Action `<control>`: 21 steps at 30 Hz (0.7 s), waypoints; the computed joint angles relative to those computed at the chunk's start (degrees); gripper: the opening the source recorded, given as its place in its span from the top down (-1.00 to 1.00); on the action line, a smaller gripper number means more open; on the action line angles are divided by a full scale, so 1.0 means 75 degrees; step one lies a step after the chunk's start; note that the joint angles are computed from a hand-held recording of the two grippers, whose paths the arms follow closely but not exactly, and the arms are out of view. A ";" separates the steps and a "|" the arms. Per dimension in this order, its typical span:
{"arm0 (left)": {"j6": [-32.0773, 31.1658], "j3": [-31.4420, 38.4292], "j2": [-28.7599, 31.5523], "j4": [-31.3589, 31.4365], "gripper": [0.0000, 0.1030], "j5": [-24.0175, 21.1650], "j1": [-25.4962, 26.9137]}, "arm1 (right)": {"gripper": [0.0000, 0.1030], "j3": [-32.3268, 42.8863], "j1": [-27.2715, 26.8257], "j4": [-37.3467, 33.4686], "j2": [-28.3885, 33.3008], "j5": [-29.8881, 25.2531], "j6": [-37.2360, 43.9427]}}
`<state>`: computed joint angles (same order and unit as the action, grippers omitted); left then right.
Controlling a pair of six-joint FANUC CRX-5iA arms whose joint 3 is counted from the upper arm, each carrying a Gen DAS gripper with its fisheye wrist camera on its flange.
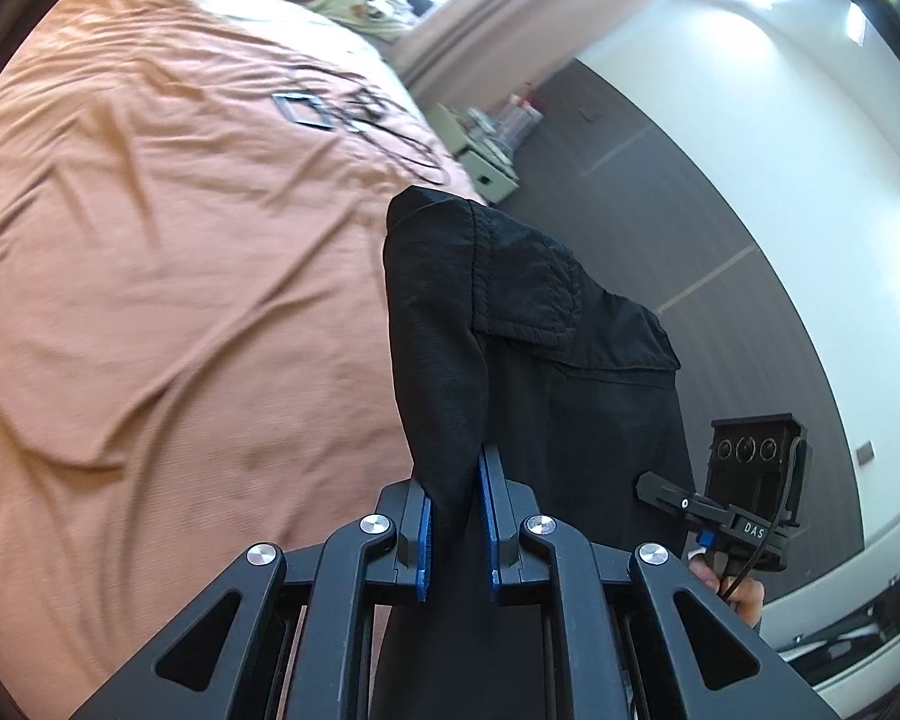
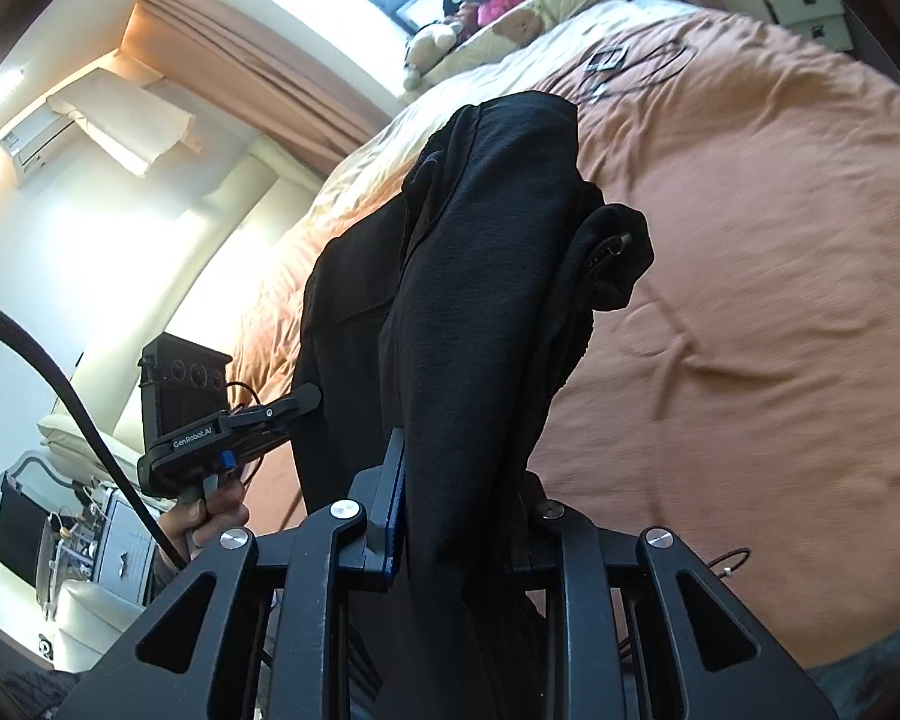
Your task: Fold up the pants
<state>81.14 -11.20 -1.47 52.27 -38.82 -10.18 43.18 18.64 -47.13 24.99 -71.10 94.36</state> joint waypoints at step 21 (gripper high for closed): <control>0.0965 0.3911 0.2989 -0.0819 0.72 0.0032 -0.1696 | 0.61 -0.0663 -0.1094 0.0527 -0.1121 -0.0320 0.0555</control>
